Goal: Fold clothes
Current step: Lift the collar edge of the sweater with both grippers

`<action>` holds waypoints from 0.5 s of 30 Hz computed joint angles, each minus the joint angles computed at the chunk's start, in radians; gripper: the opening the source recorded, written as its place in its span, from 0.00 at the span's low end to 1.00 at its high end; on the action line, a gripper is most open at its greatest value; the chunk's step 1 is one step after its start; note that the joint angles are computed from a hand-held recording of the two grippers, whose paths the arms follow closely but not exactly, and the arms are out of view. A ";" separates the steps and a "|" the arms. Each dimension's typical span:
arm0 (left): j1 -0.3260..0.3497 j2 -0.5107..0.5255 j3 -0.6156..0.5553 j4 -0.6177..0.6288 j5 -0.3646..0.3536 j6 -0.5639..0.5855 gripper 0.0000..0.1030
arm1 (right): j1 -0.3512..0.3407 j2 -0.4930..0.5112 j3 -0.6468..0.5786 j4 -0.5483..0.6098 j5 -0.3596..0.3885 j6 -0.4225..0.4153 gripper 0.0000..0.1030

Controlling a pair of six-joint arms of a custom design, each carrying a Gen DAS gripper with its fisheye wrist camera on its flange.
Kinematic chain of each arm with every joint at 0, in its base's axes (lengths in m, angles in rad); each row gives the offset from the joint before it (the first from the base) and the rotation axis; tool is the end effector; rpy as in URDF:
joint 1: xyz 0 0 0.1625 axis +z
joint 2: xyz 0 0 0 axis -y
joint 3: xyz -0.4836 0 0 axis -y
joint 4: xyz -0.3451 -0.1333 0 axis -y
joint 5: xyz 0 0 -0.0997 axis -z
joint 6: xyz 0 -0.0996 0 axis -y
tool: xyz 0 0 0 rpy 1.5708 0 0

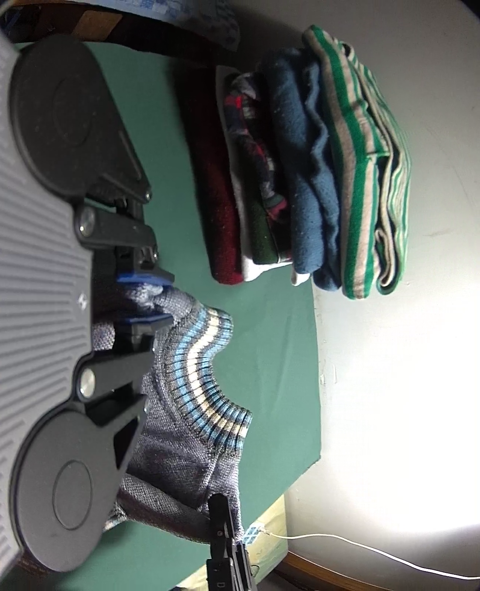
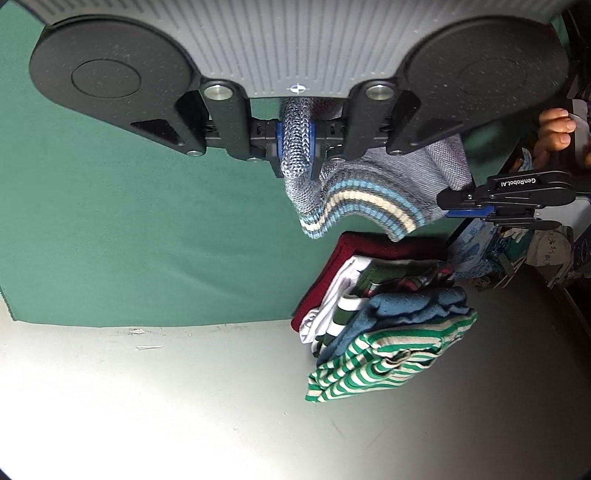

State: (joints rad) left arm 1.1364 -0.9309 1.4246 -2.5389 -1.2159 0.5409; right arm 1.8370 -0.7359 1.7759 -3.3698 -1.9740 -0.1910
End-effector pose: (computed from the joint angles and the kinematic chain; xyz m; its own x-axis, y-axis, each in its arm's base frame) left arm -0.1524 -0.7274 0.3493 -0.5937 0.6304 -0.5002 0.7933 0.5627 -0.2324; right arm 0.2668 -0.6202 0.1916 -0.9048 -0.1147 0.4101 -0.3693 0.6908 -0.6216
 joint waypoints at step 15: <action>0.006 0.050 0.003 0.015 0.095 -0.017 0.13 | 0.027 0.046 0.002 -0.048 -0.105 -0.031 0.13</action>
State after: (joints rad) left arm 1.1422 -0.8810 1.4280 -2.5240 -1.1204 0.5234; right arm 1.8643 -0.6896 1.7781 -3.4177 -2.0790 -0.2219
